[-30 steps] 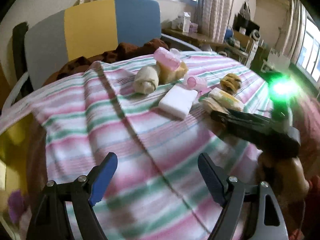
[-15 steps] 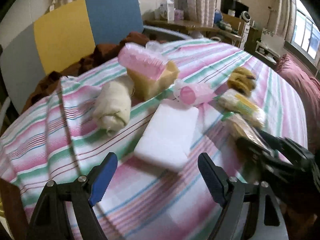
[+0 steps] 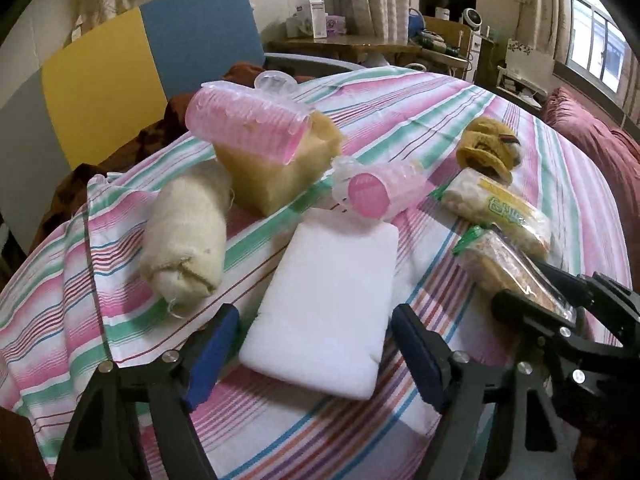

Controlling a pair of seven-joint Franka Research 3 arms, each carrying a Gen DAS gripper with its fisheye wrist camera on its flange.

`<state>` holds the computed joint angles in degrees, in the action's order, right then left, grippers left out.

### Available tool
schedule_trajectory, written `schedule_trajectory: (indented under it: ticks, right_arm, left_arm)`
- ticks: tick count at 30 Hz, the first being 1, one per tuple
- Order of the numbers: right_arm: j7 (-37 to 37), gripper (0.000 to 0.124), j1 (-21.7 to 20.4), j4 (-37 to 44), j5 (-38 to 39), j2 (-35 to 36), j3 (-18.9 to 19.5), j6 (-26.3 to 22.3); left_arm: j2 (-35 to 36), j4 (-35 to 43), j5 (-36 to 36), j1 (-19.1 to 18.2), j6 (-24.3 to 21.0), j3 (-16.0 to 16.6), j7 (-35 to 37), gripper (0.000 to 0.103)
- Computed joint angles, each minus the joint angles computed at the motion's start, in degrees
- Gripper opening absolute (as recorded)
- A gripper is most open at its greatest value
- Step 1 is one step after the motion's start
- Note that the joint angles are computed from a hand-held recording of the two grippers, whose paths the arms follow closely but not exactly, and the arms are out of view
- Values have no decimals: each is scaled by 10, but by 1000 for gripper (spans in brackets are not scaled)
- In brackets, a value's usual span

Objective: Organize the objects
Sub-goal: 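Grasp the white eraser block with the left tool while the right tool grasps the cracker packet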

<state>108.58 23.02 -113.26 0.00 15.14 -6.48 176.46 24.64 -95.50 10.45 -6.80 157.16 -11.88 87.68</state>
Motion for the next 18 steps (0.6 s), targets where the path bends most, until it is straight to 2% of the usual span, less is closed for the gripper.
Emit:
schedule_trajectory:
  ticks: [3, 4, 5, 7, 12, 18]
  right_arm:
    - [5, 51, 5, 4, -7, 1, -6, -5]
    - [8, 51, 8, 3, -11, 1, -10, -7]
    - [13, 51, 12, 5, -17, 2, -14, -9]
    - [21, 51, 17, 8, -28, 4, -20, -12]
    - [42, 51, 26, 8, -52, 5, -31, -10]
    - [91, 50, 56, 12, -110, 6, -67, -18]
  left_arm:
    - [-2, -4, -17, 11, -1, -10, 12, 80]
    - [-3, -5, -19, 12, 2, -11, 14, 78]
    - [-8, -14, -16, 9, 14, -6, 7, 69]
    - [-10, -21, -3, 1, 28, 4, -6, 65]
    - [-38, -64, 86, -41, 73, 56, -95, 64]
    - [-90, -137, 198, -64, 146, 108, -234, 64]
